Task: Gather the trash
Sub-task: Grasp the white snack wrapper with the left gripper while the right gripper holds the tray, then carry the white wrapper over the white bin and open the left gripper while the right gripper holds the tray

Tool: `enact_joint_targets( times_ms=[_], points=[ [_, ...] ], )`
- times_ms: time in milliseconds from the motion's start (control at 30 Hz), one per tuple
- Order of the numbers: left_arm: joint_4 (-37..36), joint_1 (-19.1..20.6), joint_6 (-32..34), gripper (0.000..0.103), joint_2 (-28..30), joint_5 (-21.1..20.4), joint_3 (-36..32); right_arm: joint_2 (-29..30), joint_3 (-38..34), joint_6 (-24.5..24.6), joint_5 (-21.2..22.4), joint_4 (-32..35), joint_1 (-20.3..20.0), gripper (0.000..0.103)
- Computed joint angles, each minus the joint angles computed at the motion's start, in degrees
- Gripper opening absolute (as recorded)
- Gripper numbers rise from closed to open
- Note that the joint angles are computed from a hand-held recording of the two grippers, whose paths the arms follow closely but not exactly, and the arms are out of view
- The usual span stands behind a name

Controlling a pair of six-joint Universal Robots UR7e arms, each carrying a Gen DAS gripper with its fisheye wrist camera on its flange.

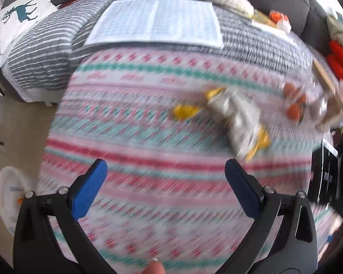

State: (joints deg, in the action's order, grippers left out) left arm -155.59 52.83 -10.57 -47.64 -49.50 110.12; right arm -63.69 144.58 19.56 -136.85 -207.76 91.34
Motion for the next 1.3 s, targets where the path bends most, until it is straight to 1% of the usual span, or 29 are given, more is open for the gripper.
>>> enact_joint_targets(
  times_ms=[133,200,233,300,400,467,500,567,600,633,667,767,867,933,1000,1133,1200,1300],
  points=[
    [-1.24,-0.68,-3.31,0.101,5.88,-3.23,-4.36,-2.34,1.87,-1.77,3.10,-2.02,-2.32,0.056],
    [-1.70,-1.69,-4.56,0.100,8.61,-3.35,-5.72,-3.06,2.46,-2.67,3.75,-2.87,-3.43,0.056],
    [-1.88,-2.18,-4.84,0.100,9.68,-2.78,-6.28,-3.61,2.43,-3.26,4.31,-2.80,-4.14,0.056],
    [-2.73,-3.47,-5.43,0.099,12.01,0.09,-7.19,-4.42,2.32,-3.71,5.44,-2.71,-5.25,0.056],
    [-3.80,-4.58,-6.08,0.093,14.34,4.34,-7.97,-6.93,4.24,-4.13,7.10,-3.12,-6.37,0.056],
    [-3.46,-4.47,-6.80,0.084,14.79,5.07,-8.23,-7.72,4.67,-4.43,7.40,-2.97,-6.50,0.056],
    [-2.80,-4.26,-7.32,0.081,14.93,4.95,-8.55,-7.86,4.77,-4.57,7.47,-2.95,-6.48,0.056],
    [-1.27,-3.73,-8.61,0.071,14.79,4.53,-8.68,-8.22,5.10,-4.97,7.62,-3.05,-6.57,0.056],
    [-0.75,-3.51,-8.79,0.068,14.70,4.26,-8.56,-8.45,5.26,-5.29,7.65,-3.15,-6.71,0.056],
    [-0.64,-3.28,-8.59,0.061,14.63,3.62,-8.42,-8.54,5.45,-5.54,7.62,-3.42,-6.84,0.056],
    [-1.06,-3.13,-8.29,0.057,14.32,2.86,-7.94,-8.67,5.68,-5.51,7.46,-3.60,-6.97,0.056],
    [-2.30,-3.26,-7.45,0.056,13.10,2.73,-6.21,-9.57,6.49,-4.71,8.13,-3.13,-7.70,0.056],
    [-4.45,-3.41,-5.30,0.053,10.82,1.56,-3.54,-10.25,7.37,-4.95,8.38,-3.61,-7.45,0.056],
    [-5.02,-3.57,-3.32,0.053,9.50,0.44,-2.27,-10.20,7.68,-5.50,7.72,-4.27,-6.90,0.056],
    [-5.64,-3.97,-0.77,0.053,7.70,0.67,-0.16,-10.68,8.24,-5.17,7.61,-4.36,-6.81,0.056],
    [-6.17,-3.79,1.96,0.053,2.57,-0.38,4.51,-11.87,9.59,-4.62,9.56,-4.66,-7.21,0.056],
    [-6.60,-3.64,2.93,0.053,-0.02,-0.65,7.07,-11.51,9.89,-4.24,9.19,-4.74,-6.29,0.056],
    [-6.36,-2.85,3.46,0.053,-3.90,-1.33,10.20,-9.93,9.59,-3.59,6.89,-4.52,-3.67,0.056]
  ],
)
